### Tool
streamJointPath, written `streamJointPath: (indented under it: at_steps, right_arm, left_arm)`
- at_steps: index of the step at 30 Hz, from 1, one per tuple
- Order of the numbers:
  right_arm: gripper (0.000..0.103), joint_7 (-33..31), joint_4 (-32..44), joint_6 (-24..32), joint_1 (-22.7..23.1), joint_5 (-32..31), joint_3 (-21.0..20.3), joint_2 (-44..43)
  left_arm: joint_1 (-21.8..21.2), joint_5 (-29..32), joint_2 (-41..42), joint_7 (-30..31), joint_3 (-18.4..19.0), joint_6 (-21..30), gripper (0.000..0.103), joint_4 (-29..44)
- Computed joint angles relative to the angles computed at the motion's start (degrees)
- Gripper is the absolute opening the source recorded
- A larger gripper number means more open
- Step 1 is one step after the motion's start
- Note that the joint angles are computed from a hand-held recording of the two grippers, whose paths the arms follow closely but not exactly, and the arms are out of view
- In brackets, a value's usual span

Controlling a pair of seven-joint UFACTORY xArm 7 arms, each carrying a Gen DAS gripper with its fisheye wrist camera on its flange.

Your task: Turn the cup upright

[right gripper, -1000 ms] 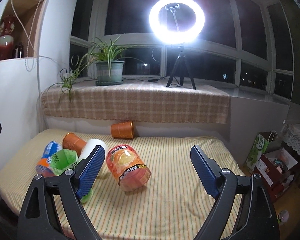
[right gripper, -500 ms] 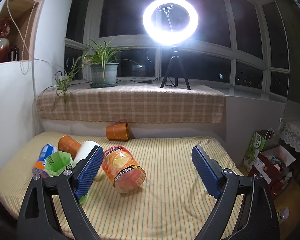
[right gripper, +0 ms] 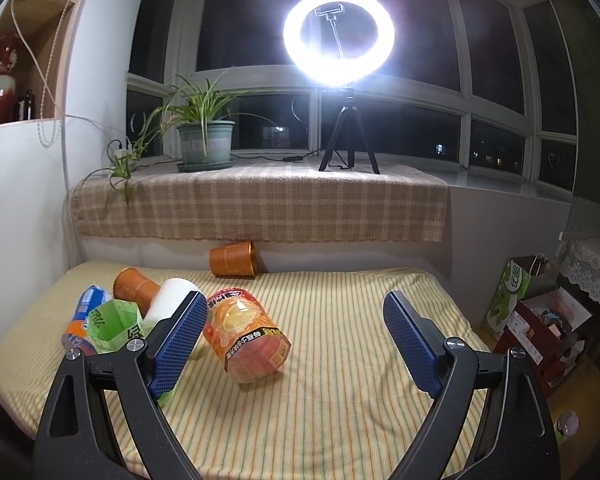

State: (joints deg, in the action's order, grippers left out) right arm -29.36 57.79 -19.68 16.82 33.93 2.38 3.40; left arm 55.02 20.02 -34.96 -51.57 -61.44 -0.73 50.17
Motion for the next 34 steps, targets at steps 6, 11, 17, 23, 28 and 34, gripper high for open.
streamJointPath:
  at_steps: [6, 11, 17, 23, 28, 34]
  right_arm:
    - [0.090, -1.7, 0.4, 0.3, 0.7, 1.8, -0.4, 0.3]
    - [0.090, -2.0, 0.7, 0.6, 1.0, 2.2, -0.8, 0.5]
    - [0.090, -2.2, 0.9, 0.5, 1.4, 2.5, -1.1, 0.7]
    - [0.090, -2.2, 0.8, 0.6, 1.5, 2.6, -1.2, 0.7]
    - [0.090, -3.3, 0.9, 0.7, 2.0, 3.6, -1.6, 0.9]
    - [0.090, -3.4, 1.0, 0.8, 2.2, 4.1, -1.7, 1.0]
  left_arm:
    - [0.0, -0.1, -0.1, 0.0, 0.0, 0.1, 0.103, 0.0]
    - [-0.1, -0.1, -0.1, 0.0, 0.0, 0.2, 0.103, 0.0]
    - [0.1, 0.0, -0.2, -0.2, 0.0, 0.1, 0.103, -0.1]
    - [0.1, 0.0, 0.0, 0.1, 0.1, 0.0, 0.103, -0.2]
    - [0.2, -0.1, 0.0, 0.2, 0.2, -0.1, 0.103, -0.3]
    - [0.1, -0.1, 0.1, 0.7, 0.6, -0.8, 0.103, -0.8]
